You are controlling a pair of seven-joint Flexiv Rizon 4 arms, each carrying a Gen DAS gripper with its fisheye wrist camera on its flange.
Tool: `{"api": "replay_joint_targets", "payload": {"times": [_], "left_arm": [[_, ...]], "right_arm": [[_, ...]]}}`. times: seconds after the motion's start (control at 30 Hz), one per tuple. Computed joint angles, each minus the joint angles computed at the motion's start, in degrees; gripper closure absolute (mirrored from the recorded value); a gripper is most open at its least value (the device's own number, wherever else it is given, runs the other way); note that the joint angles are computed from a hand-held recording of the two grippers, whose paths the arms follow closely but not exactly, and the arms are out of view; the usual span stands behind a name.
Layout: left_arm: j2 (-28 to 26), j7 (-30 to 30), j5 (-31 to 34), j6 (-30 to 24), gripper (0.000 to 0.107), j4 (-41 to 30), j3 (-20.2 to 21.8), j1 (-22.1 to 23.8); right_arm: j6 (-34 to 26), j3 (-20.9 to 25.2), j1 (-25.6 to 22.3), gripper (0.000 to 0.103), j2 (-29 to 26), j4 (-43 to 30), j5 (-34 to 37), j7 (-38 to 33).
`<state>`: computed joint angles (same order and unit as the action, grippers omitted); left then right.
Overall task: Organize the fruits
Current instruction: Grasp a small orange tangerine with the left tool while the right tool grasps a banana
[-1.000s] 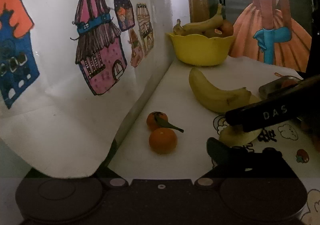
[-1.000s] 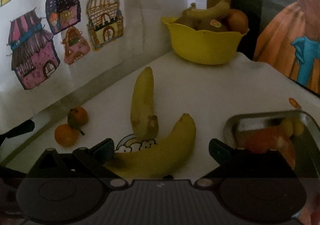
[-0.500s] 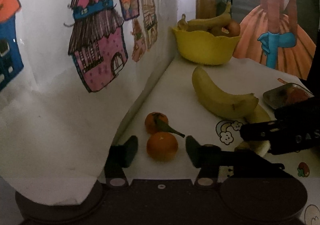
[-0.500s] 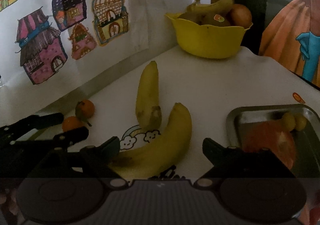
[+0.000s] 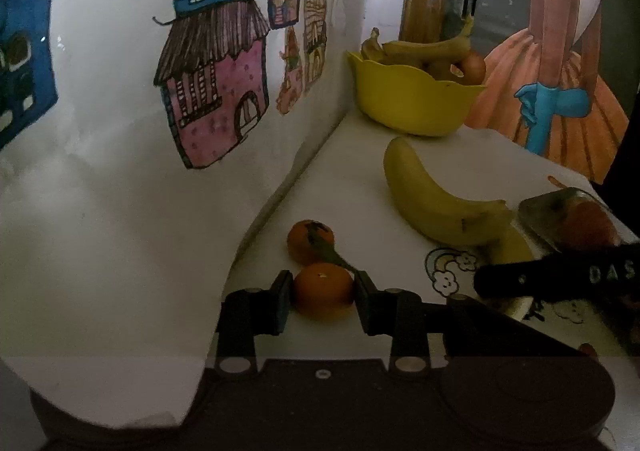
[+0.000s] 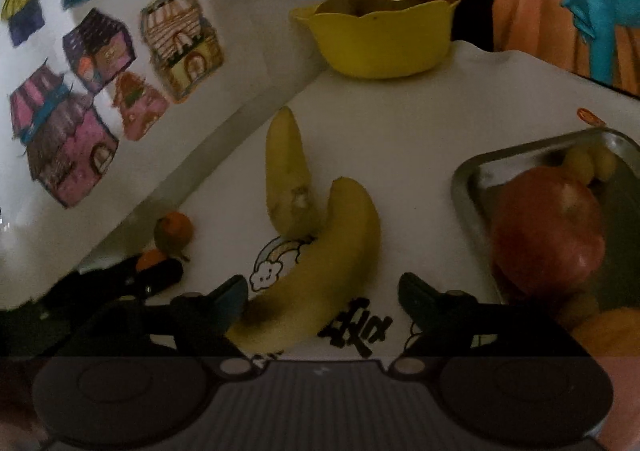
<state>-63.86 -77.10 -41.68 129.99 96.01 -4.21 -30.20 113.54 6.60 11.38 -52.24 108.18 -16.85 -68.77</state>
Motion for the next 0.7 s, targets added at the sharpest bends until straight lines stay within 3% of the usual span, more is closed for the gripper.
{"api": "replay_joint_targets", "payload": {"times": [0.07,0.17,0.3,0.7], "left_arm": [[0.32,-0.6,0.8,0.21,0.072,0.69,-0.41,0.33],[0.9,-1.71,2.45,0.87,0.072,2.12,-0.92,0.78],[1.77,-3.18,4.37,1.69,0.072,4.45,-1.31,1.02],[4.35,-8.49,11.82,6.07,0.072,12.05,-2.94,1.18]], "right_arm": [[-0.06,1.71,-1.56,0.036,-0.14,-0.06,-0.92,0.52],[0.4,0.71,-0.29,0.037,0.21,0.32,-0.12,0.63],[0.72,2.47,-2.44,0.04,0.38,1.01,-1.6,1.06],[3.41,2.83,-5.5,0.061,4.98,10.13,-5.51,-1.97]]}}
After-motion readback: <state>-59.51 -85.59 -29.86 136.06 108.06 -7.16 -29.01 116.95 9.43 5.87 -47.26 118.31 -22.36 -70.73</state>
